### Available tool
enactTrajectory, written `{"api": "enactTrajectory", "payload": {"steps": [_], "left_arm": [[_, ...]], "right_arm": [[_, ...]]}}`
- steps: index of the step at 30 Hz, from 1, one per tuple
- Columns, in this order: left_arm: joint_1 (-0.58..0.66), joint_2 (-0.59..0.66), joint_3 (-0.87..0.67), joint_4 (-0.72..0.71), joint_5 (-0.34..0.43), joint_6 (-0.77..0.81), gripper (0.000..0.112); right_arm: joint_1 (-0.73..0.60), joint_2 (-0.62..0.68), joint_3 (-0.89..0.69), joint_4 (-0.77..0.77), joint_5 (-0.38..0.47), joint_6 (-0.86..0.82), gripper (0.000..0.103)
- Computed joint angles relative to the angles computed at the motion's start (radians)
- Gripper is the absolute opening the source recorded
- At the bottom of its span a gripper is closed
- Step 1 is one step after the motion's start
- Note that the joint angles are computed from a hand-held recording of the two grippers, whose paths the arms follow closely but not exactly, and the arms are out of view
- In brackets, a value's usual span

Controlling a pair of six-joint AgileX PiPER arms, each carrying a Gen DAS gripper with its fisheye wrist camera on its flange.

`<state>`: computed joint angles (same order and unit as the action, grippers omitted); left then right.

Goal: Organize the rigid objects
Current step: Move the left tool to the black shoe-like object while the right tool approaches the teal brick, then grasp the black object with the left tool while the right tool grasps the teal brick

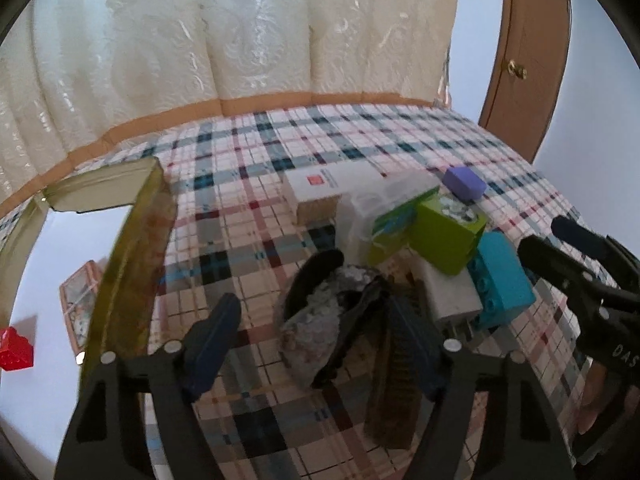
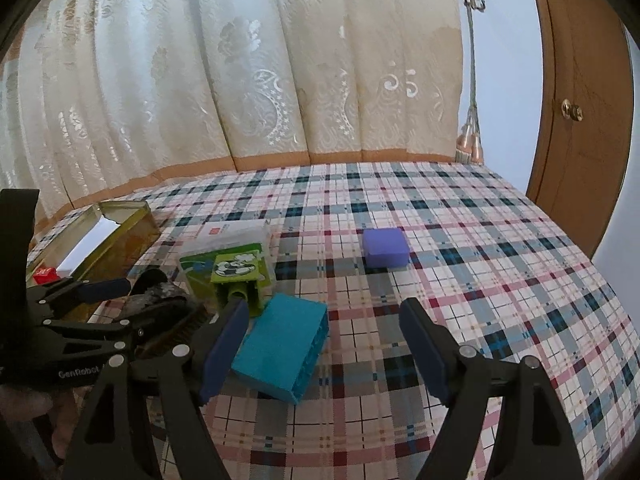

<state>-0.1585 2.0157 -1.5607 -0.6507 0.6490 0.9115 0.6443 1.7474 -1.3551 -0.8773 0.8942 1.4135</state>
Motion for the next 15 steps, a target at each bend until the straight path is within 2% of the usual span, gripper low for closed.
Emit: {"api": "enactTrajectory", "payload": {"steps": [4, 7, 10, 15], "left_arm": [[0.009, 0.017, -0.024, -0.029, 0.054, 0.038, 0.062], [0.026, 0.020, -0.027, -0.064, 0.075, 0.054, 0.043], [0.038, 0.030, -0.043, -0.081, 0.101, 0.056, 0.043], [0.045, 0.014, -0.017, -0.108, 0.075, 0.086, 0.043]], "right_arm": [[-0.020, 0.027, -0.035, 0.062, 0.014, -0.060, 0.080], [-0.027, 0.035, -0.042, 0.080, 0.021, -0.076, 0.080], [-0.031, 0.036, -0.043, 0.090, 0.015, -0.088, 0.081], [-0.036, 0.040, -0.048, 0.114, -0.023, -0.121, 0.081]]}}
